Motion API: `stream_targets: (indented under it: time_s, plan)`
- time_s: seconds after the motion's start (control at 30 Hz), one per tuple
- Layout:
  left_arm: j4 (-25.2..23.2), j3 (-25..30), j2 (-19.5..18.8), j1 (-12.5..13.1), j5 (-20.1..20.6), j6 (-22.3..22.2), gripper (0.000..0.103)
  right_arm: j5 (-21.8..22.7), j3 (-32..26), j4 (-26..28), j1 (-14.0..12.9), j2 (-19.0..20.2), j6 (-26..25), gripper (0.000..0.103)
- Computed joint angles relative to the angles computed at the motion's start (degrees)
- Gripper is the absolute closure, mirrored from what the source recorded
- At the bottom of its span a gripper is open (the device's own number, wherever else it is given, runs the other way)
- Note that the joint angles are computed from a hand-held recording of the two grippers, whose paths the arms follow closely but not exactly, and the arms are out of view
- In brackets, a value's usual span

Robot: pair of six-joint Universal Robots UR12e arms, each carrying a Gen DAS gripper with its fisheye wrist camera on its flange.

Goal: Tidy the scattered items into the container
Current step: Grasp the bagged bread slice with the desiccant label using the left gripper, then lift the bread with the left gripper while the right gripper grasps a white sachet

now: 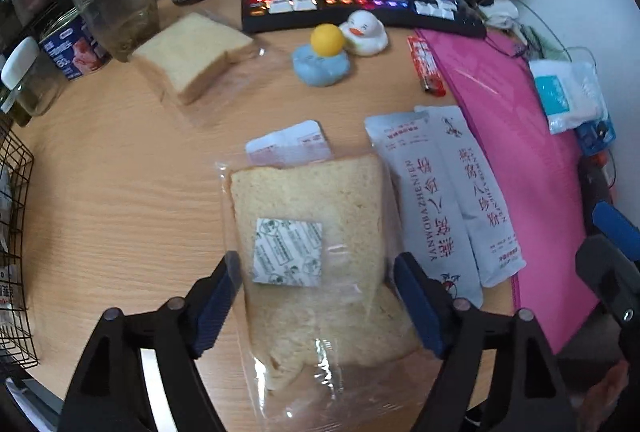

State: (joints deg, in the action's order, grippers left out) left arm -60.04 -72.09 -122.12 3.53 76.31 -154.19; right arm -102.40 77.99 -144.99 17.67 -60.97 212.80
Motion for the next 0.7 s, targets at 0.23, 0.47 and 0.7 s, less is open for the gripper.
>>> stream_targets:
  time_s: [0.23, 0.47, 0.7]
  plan:
    - [-0.5, 0.5, -0.9, 0.0, -0.8, -1.4, 0.018, 0.0, 0.6, -0.3, -0.1, -0.4, 0.2, 0.026]
    - [0.6, -0.4, -0.5, 0.5, -2.8, -0.9, 0.029, 0.3, 1.0, -0.2, -0.5, -0.4, 0.9, 0.026]
    - [2.1, -0.6, 0.1, 1.5, -5.5, -2.1, 0.032, 0.5, 0.6, -0.2, -0.4, -0.1, 0.6, 0.026]
